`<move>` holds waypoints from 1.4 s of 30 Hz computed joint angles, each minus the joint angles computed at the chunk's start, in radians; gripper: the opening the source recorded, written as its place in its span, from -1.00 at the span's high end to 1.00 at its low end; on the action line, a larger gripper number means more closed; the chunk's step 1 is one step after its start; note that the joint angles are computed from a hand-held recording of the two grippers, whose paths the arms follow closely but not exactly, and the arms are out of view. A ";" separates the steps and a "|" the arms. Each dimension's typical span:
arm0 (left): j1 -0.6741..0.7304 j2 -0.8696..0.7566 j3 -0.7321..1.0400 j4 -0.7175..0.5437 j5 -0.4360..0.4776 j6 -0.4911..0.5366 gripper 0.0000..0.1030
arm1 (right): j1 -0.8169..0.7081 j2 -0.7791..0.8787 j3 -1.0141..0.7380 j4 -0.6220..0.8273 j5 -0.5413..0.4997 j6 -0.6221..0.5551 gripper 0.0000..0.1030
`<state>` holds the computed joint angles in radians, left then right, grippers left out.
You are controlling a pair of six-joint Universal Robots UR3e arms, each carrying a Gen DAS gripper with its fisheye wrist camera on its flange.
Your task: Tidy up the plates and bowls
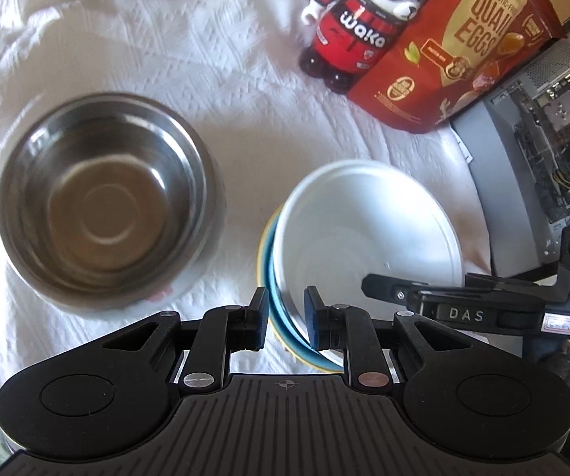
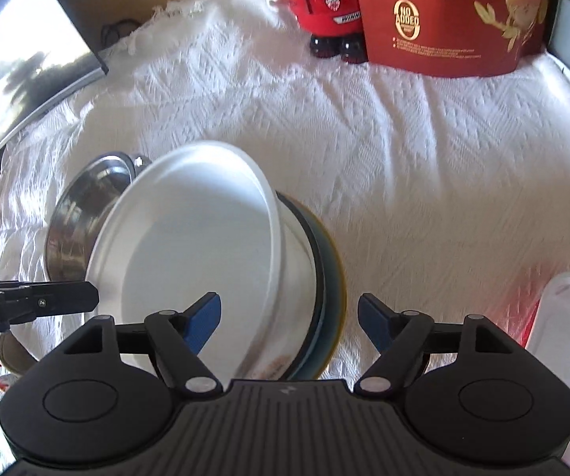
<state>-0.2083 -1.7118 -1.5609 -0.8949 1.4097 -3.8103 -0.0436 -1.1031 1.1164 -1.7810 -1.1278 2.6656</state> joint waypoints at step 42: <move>-0.002 -0.150 0.069 -0.011 -0.028 -0.093 0.27 | -0.047 0.065 0.020 0.102 0.170 -0.052 -0.54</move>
